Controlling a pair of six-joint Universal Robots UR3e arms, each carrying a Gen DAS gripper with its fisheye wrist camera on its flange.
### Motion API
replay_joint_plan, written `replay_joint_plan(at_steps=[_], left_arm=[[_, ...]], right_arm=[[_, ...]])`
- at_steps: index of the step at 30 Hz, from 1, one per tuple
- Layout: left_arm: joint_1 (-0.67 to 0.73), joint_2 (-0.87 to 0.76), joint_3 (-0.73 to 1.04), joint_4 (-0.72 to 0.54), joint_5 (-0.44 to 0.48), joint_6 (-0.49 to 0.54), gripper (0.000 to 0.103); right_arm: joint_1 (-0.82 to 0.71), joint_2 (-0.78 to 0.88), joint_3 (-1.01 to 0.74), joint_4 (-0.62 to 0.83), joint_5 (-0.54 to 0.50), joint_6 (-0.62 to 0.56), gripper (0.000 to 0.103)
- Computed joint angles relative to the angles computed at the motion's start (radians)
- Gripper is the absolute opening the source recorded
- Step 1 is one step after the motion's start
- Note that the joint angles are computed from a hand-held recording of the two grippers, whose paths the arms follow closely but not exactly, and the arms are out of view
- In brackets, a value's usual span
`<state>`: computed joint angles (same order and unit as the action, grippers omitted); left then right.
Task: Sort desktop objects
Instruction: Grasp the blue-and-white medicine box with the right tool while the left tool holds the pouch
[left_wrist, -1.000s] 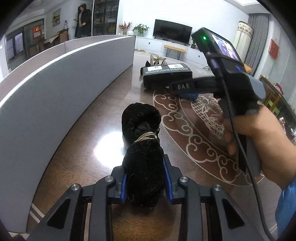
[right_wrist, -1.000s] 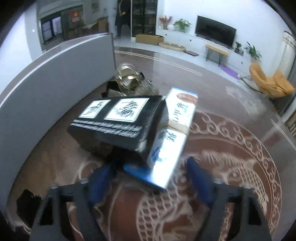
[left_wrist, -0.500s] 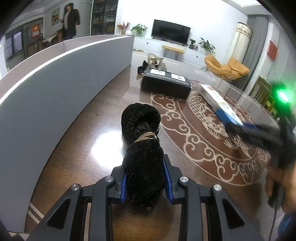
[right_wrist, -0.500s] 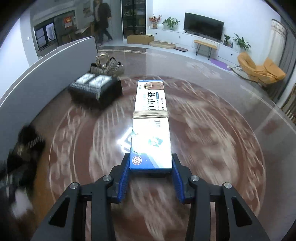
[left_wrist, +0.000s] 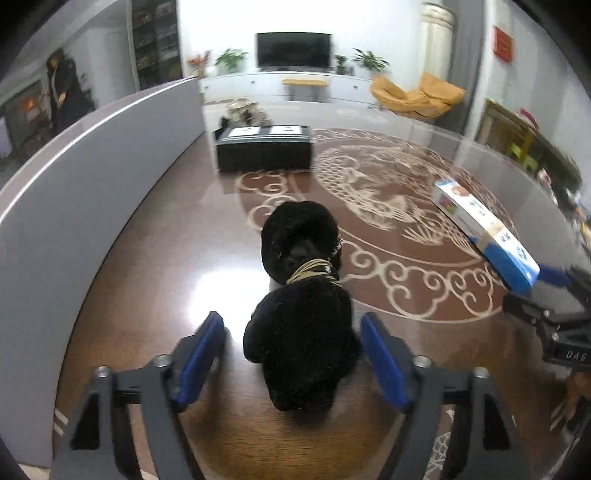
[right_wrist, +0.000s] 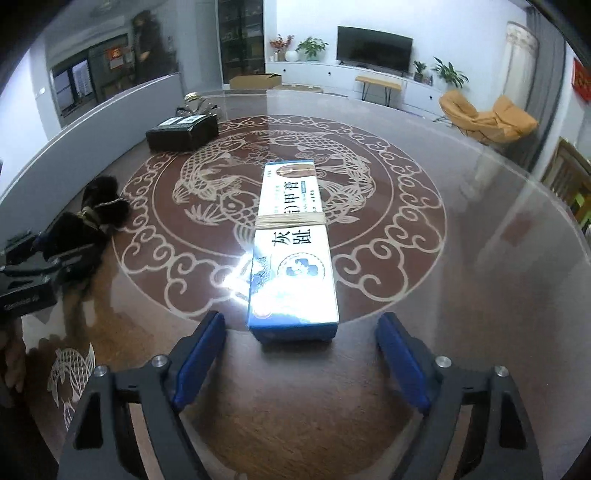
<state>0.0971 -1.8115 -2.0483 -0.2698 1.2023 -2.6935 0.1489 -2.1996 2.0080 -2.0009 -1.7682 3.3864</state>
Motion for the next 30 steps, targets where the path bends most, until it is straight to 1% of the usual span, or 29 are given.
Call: replay_joint_plan(at_steps=[2,4,5,6,10,12,14,30], left_arm=[[0.002,-0.024,0.019,0.001,-0.005,-0.016,0.077],[-0.018,-0.036,0.026,0.011,0.025,-0.011,0.079],[-0.036,-0.036,0.025,0.015,0.053,-0.001,0.083],[-0.042,-0.036,0.024,0.014,0.058,0.002,0.089],[-0.036,-0.041,0.039,-0.009,0.057,-0.009,0.093],[-0.046,-0.046,0.05,-0.019,0.069,-0.007,0.1],[-0.052,-0.056,0.065,-0.032,0.073,-0.01,0.102],[-0.05,-0.054,0.065,-0.037,0.075,-0.01,0.103]], right_arm=[[0.004,0.009,-0.003,0.002,-0.008,0.02,0.09],[0.014,0.027,-0.009,0.002,-0.018,0.031,0.096],[0.01,0.025,-0.008,0.004,-0.015,0.033,0.097],[0.009,0.025,-0.009,0.006,-0.016,0.036,0.097],[0.012,0.019,-0.011,0.016,-0.024,0.038,0.098],[0.022,0.029,-0.017,0.016,-0.036,0.046,0.099],[0.027,0.032,-0.017,0.017,-0.046,0.05,0.1],[0.038,0.031,-0.021,0.027,-0.062,0.058,0.102]])
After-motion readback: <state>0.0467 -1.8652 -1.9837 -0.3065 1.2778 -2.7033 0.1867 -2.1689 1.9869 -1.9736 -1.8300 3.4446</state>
